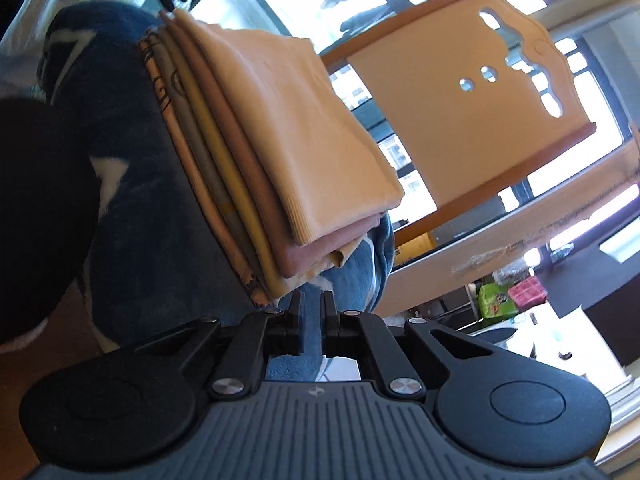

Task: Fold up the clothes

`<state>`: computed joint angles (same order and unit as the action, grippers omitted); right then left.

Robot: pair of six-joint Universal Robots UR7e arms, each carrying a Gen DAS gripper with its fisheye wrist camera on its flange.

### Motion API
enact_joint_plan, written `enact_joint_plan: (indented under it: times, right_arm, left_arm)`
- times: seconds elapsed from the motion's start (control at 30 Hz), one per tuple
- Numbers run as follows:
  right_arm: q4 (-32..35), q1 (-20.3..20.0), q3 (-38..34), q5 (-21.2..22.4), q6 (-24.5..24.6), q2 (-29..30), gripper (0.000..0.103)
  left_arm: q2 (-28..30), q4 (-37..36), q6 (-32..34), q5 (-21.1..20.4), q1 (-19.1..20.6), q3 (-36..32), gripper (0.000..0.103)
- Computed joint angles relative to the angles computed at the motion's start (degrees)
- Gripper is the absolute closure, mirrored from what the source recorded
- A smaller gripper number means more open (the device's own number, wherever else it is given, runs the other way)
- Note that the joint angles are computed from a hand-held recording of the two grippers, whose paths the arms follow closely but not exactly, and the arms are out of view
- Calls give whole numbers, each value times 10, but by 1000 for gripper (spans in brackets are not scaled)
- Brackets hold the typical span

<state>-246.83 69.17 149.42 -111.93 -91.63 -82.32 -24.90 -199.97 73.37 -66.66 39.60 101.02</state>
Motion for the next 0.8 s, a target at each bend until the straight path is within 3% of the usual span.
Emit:
enact_joint_plan:
  times: [0.17,0.23,0.43,0.67,0.8]
  right_arm:
    - [135,27,-4,30,202,-77,96]
    - [167,41,-16,39,254,-81,95]
    - [204,74,-55,45,337,-47,95]
    - [333,40,-77,57,493,-84,95]
    - [358,23,-68,82,521,-113,95]
  left_arm:
    - [-25,61,-159,-53,-12,-3,95]
    - [-26,88,-211,-78,-16,-11,95]
    - [-3,143,-295,-97,-25,-45,95]
    - [0,181,-338,-90,-21,-56,95]
    - [-3,182,-364,-92,-21,-61,94]
